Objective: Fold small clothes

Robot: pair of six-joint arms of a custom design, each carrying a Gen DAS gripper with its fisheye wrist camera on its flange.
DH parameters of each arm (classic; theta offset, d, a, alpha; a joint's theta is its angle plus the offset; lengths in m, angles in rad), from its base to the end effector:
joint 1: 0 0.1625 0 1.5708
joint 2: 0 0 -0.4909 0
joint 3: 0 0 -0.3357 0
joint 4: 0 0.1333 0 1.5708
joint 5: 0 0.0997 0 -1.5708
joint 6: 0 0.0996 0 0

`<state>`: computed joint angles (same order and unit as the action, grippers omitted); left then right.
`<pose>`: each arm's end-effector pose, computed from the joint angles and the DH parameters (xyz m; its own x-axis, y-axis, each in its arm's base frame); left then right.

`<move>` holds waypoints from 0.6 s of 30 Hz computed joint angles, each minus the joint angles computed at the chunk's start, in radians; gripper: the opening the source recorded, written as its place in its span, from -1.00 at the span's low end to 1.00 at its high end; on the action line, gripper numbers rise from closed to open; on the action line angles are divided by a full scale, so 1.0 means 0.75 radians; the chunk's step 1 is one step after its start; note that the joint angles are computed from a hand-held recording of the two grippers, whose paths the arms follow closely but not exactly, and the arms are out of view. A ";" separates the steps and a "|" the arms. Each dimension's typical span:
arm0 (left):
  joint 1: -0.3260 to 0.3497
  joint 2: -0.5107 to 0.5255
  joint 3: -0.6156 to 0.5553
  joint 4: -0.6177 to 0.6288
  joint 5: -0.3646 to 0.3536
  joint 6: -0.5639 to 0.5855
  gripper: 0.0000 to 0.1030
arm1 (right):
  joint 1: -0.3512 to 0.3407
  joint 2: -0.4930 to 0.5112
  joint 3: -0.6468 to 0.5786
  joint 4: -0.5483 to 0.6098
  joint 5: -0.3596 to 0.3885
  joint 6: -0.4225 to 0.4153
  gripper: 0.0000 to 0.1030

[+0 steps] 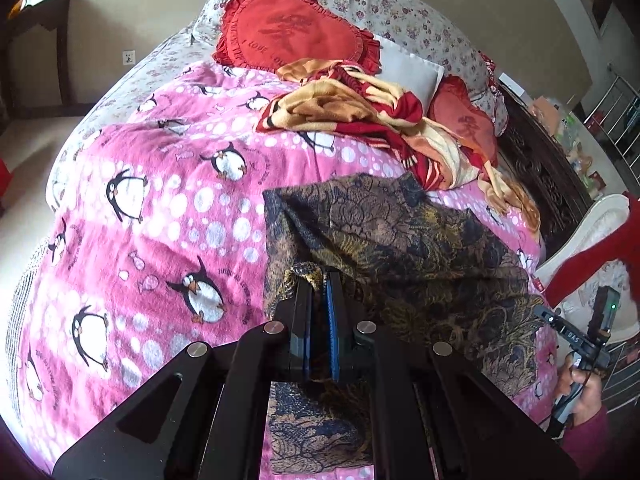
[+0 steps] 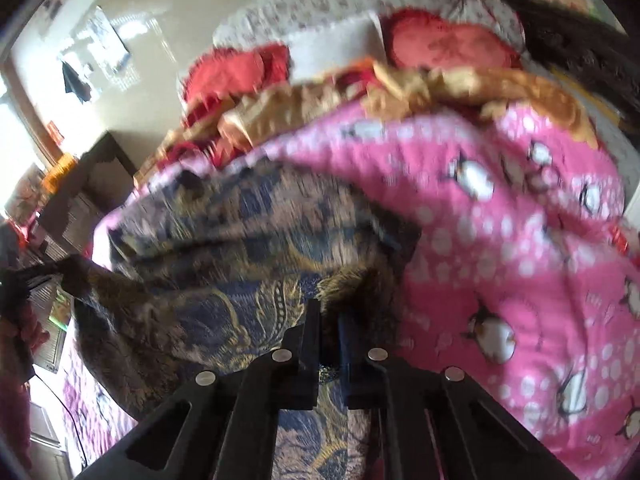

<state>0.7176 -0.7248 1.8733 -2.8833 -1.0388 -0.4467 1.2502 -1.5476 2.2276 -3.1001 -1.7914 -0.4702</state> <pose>-0.3443 -0.5445 0.1133 -0.8885 0.2562 -0.3808 0.3986 0.8420 -0.3634 -0.0238 -0.4254 0.4528 -0.8737 0.1291 0.4690 -0.2105 0.7688 -0.6039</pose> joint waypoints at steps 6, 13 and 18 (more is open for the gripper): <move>0.040 0.068 -0.111 -0.056 0.010 0.037 -0.90 | -0.017 0.008 -0.096 -0.100 0.114 0.134 -0.88; 0.115 0.171 -0.258 0.078 -0.012 0.061 -0.78 | -0.029 0.121 -0.208 -0.062 0.065 0.216 -0.40; 0.074 0.108 -0.150 -0.021 0.001 0.134 0.14 | -0.035 0.041 -0.085 -0.152 0.185 0.114 -0.26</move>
<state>0.7731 -0.6440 1.7607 -2.8994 -1.0381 -0.3459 1.2239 -1.5166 2.1638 -3.2141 -1.6523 -0.3846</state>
